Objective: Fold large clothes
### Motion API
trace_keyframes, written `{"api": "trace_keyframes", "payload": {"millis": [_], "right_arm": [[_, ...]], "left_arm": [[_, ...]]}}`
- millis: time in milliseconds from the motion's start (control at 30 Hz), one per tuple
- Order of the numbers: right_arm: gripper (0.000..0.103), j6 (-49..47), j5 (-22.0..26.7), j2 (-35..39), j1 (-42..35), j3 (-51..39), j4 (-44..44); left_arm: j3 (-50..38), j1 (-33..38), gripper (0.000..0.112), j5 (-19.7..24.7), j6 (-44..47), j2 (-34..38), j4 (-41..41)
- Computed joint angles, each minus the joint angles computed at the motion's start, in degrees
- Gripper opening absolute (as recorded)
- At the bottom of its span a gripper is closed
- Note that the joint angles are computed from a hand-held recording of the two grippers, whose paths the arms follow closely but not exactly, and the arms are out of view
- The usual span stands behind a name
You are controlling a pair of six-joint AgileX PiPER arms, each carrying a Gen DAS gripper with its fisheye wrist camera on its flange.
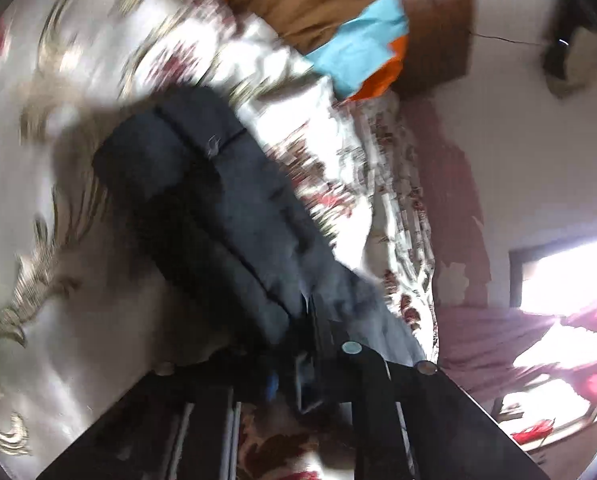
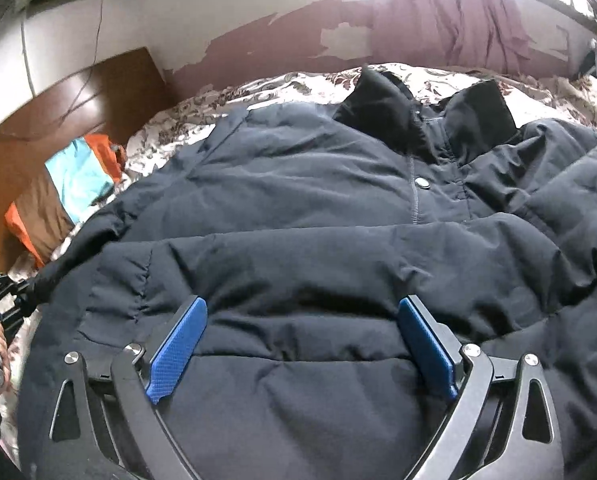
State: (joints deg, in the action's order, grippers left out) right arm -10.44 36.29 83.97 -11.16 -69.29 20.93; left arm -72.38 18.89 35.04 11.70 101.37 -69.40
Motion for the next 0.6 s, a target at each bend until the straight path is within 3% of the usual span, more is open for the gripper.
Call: {"api": "trace_keyframes", "payload": {"millis": [67,167,300,500,600], "right_arm": [[0.094,0.18,1.48,-1.40,-1.60,0.04,0.80],[0.094,4.47,8.64,-2.80,-5.14,-2.14,-2.92],[0.094,-3.73,15.24,-6.76,-15.43,-2.04,4.32],[0.094,-19.46,21.90,-10.56,-31.75,-2.31,12.90],[0.094,-26.45,25.22,-10.28,-39.71,-2.47,17.26]], "left_arm": [[-1.62,-0.42,0.008,-1.23,-1.49,-2.48,3.22],[-6.80,-2.03,0.007,-2.59,-4.78,-5.80,10.68],[-16.05,-6.81,0.007,-1.99,-9.51,-9.91,22.64],[-35.32,-21.93,0.007,4.11,-15.66,-11.08,44.67],[-47.95,-31.08,0.007,11.42,-16.86,-7.12,50.58]]}}
